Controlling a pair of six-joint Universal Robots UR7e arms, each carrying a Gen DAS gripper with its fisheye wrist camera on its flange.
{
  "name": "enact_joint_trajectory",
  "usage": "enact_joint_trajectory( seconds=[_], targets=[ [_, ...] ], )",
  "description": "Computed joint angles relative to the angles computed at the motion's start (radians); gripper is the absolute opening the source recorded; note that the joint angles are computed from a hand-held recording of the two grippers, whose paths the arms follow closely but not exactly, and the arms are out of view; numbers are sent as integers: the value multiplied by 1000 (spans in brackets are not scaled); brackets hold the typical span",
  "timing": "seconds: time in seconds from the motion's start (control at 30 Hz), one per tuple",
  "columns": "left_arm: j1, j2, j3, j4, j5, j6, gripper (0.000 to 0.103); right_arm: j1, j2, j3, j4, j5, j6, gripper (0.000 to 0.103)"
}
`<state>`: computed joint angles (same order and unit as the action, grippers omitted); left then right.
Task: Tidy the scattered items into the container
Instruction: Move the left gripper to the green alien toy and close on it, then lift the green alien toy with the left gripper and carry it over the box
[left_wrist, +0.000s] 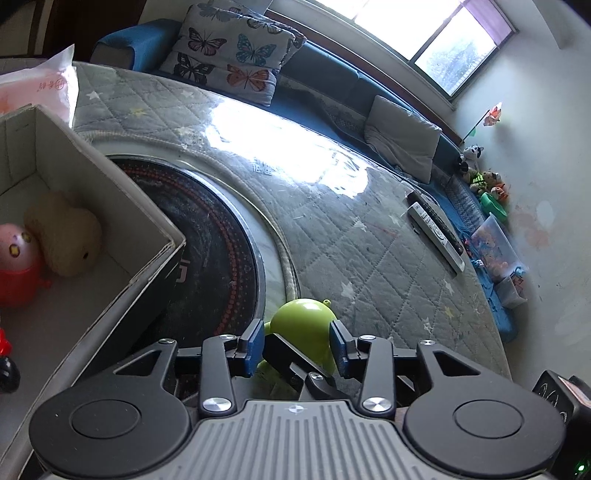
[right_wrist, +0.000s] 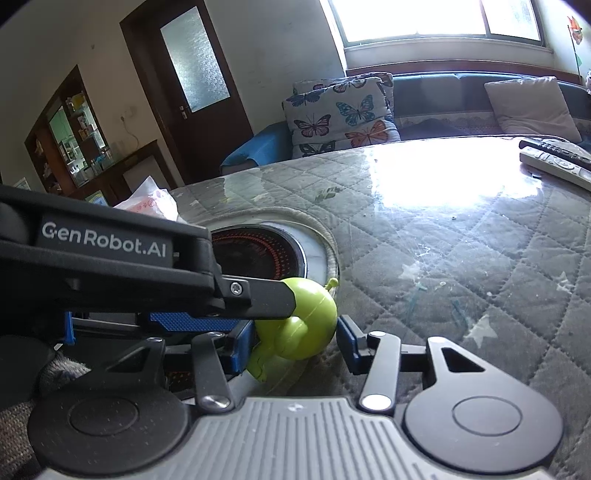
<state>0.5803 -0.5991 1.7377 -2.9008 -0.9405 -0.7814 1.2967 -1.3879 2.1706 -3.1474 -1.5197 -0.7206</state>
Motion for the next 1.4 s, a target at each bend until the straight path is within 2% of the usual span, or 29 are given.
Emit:
enact_joint_trajectory(
  seconds=[0.17,0.27,0.43,0.57,0.7,0.83,0.93,1.1,1.3,1.4],
  targets=[
    [-25,-31,49,-29,-6,-33,40,-4,-45,46,-15,15,-15,49],
    [-61,-58,96,-66,17,-45,40,-4,-88,83,-27,39,-33,49],
    [-133,-127,182,-100,97,-81,40,22,-159,137,-27,86,-60,49],
    [-198,-208,269,-93,196,-132,40,70,-195,177,-24,117,-81,49],
    [-254,-313,357,13,285,-259,40,136,-199,204,3,128,-103,48],
    [-292,-431,440,168,335,-423,40,203,-172,218,31,120,-110,48],
    [-307,-506,492,268,343,-535,40,245,-143,226,46,102,-115,48],
    [-306,-588,560,337,323,-656,40,291,-90,226,66,53,-121,48],
    [-302,-636,602,369,301,-726,40,319,-58,222,90,1,-142,48],
    [-299,-646,594,430,294,-757,40,339,-37,223,80,-36,-143,48]
  ],
)
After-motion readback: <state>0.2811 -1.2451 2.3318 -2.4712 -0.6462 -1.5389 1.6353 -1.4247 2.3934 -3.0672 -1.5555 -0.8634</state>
